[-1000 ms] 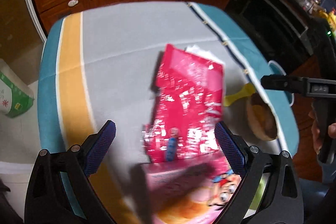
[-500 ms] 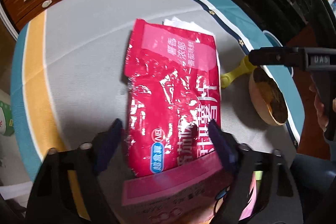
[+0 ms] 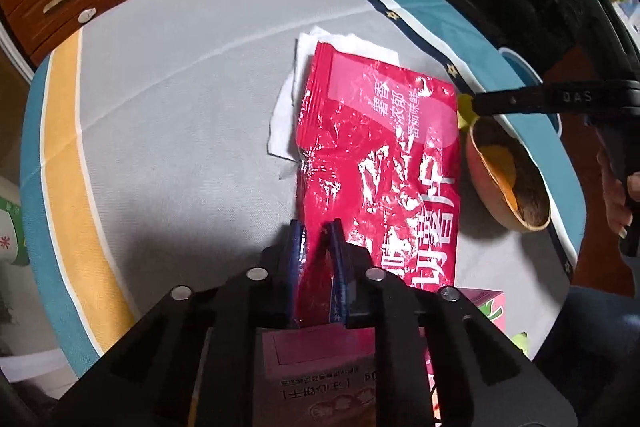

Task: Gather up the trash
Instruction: 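Grasp the red chip bag with the left tool while the right grasps the yellow spoon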

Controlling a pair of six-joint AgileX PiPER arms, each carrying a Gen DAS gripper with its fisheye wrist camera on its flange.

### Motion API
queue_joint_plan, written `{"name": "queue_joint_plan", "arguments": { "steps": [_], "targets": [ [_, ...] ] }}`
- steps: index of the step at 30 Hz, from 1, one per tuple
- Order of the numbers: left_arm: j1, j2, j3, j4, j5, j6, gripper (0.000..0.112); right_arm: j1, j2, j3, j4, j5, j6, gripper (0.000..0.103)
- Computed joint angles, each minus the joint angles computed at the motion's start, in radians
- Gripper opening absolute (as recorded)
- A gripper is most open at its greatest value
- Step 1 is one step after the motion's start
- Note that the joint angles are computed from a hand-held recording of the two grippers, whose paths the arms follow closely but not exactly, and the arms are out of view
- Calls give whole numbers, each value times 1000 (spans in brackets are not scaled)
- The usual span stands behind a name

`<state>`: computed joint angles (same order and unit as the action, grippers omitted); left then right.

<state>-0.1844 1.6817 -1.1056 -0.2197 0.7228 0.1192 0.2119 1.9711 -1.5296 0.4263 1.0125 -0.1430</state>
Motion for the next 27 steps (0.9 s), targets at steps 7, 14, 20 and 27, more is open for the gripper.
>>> {"name": "queue_joint_plan", "arguments": {
  "steps": [7,14,20,27],
  "targets": [
    [-33,24,-30,12,11,-1,47,24,21,6,-1,-48,-9,15],
    [-65,22,-43,57,-25,-70,4,35,-7,62,0,-133,-37,7],
    [-94,-55,-55,153,-47,-218,2,-3,-57,75,22,-177,-50,7],
    [-121,-145,-85,248,-29,-372,2,-63,-121,100,90,-179,-108,7]
  ]
}}
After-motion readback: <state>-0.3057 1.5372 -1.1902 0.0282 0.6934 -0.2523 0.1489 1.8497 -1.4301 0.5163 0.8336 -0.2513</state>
